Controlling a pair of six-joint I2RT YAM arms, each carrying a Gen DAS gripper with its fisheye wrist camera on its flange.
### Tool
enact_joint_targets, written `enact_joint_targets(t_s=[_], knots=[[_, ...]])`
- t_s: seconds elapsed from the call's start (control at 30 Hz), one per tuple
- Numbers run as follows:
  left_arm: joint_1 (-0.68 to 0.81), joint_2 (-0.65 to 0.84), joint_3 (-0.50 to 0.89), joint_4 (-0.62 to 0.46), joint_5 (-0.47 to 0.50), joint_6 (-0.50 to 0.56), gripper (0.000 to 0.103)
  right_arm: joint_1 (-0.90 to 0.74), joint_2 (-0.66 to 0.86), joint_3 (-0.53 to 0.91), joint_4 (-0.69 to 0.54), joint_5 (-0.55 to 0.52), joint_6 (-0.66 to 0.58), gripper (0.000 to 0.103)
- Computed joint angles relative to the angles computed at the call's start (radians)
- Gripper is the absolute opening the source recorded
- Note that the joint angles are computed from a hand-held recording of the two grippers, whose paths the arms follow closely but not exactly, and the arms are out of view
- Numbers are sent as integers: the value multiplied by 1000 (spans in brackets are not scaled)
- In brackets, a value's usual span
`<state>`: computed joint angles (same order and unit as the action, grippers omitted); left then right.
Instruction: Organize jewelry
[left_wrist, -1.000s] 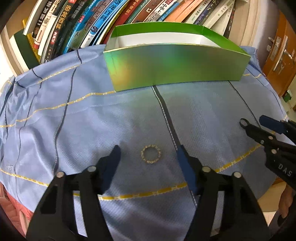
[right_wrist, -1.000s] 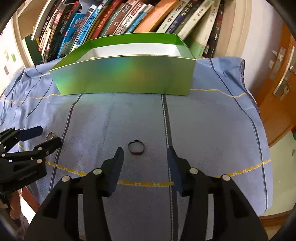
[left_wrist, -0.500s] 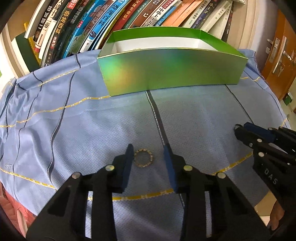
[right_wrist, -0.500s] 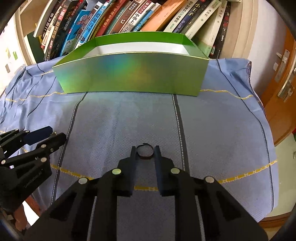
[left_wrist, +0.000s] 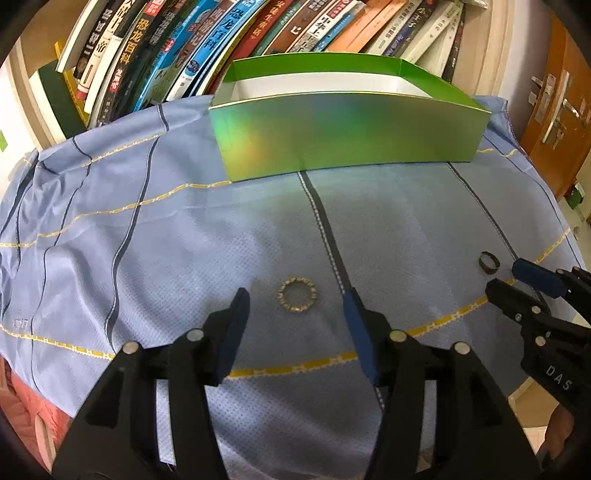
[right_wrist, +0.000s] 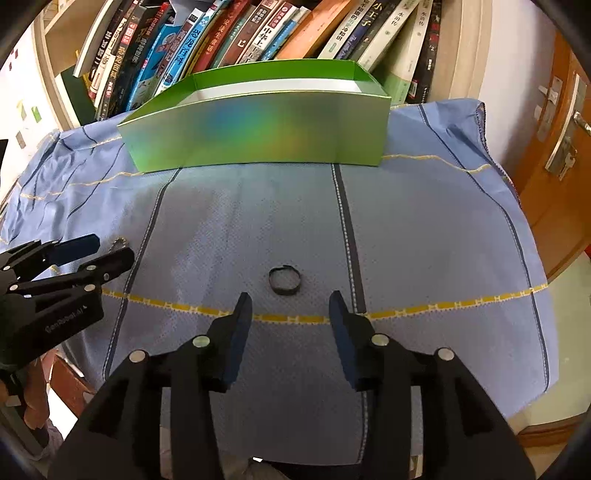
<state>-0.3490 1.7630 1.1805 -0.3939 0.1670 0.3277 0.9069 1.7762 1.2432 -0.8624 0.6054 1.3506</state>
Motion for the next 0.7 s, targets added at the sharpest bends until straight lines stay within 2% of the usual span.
enact_joint_targets(t_s=[0.17, 0.27, 0.4, 0.5, 0.7], knots=[[8, 16, 12, -2, 20, -18, 50, -14, 45, 53, -37, 12, 5, 43], [4, 13, 9, -1, 24, -10, 35, -19, 39, 47, -26, 13, 4, 42], [-5, 9, 5, -1, 28, -9, 22, -20, 40, 45, -24, 22, 1, 29], [-13, 10, 5, 1, 26, -9, 22, -22, 37, 39, -11, 24, -2, 21], [-30, 6, 2, -10, 44, -3, 22, -20, 13, 8, 22, 23, -14, 21]])
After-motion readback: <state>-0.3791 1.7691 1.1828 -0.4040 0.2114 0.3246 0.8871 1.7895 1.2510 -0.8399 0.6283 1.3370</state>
